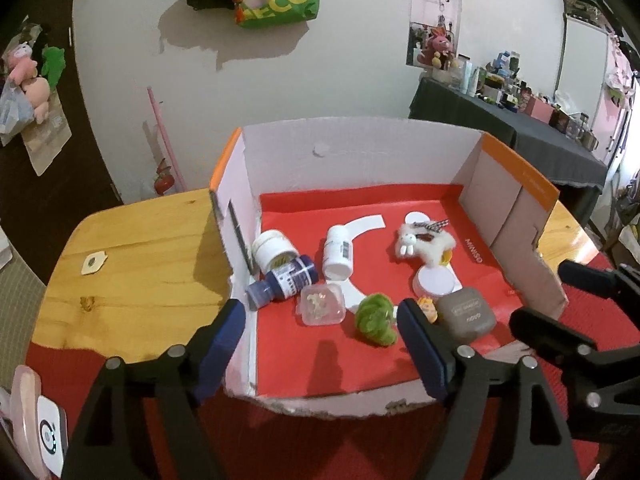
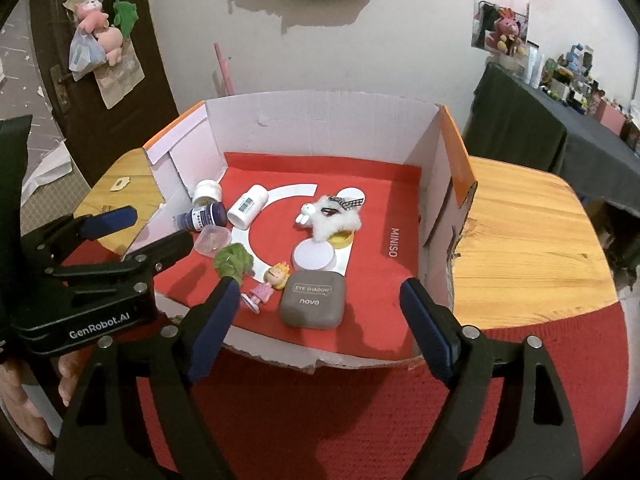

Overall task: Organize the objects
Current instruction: 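Withdraw both open grippers up and back from the box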

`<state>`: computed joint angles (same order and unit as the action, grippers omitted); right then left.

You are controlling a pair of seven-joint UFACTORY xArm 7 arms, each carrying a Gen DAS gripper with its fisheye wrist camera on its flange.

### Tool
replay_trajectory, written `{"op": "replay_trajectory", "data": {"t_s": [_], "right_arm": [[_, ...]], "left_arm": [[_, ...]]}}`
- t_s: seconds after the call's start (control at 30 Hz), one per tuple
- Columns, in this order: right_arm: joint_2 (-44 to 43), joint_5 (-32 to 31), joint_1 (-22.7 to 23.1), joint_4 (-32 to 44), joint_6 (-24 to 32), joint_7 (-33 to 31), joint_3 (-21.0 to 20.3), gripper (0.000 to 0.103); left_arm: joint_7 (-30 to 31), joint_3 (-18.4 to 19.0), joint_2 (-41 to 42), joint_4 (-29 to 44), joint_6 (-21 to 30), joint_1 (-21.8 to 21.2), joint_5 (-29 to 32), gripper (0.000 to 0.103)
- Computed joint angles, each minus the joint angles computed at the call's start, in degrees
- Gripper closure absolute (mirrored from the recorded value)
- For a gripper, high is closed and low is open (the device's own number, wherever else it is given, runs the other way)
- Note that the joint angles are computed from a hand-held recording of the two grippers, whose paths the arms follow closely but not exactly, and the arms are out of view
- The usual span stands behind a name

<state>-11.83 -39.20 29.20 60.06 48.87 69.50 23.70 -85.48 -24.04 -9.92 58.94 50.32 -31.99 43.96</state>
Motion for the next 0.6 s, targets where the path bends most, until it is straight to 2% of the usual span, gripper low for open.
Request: {"op": "replay_trajectory", "data": {"t_s": [0.03, 0.17, 0.27, 0.4, 0.6], "right_arm": [[-0.1, -0.3, 0.0, -0.1, 0.0, 0.5, 0.2, 0.013], [-0.8, -0.6, 0.1, -1.2, -1.2, 1.8, 0.5, 0.013], [-0.7, -1.1, 0.0, -1.4, -0.8, 2.7, 1.0, 0.013], [-1.4, -1.4, 0.1, -2.5, -1.1, 4.2, 1.1, 0.013], [-1.4, -1.6, 0.0, -3.1, -1.2, 5.2, 1.4, 0.012]], "left_arm": [[-0.6, -0.3, 0.1, 0.1, 0.6, -0.1, 0.5, 0.020], [-2.3, -0.9, 0.3, 0.0, 2.0, -0.7, 1.6, 0.012], [-2.9, -0.9, -0.1, -0.5, 1.8, -1.1, 1.9, 0.012], [-4.3, -1.1, -1.2, -2.0, 1.2, -1.2, 1.8, 0.001], [-5.9, -2.1, -1.6, -2.8, 2.9, -1.0, 2.2, 0.000]]}}
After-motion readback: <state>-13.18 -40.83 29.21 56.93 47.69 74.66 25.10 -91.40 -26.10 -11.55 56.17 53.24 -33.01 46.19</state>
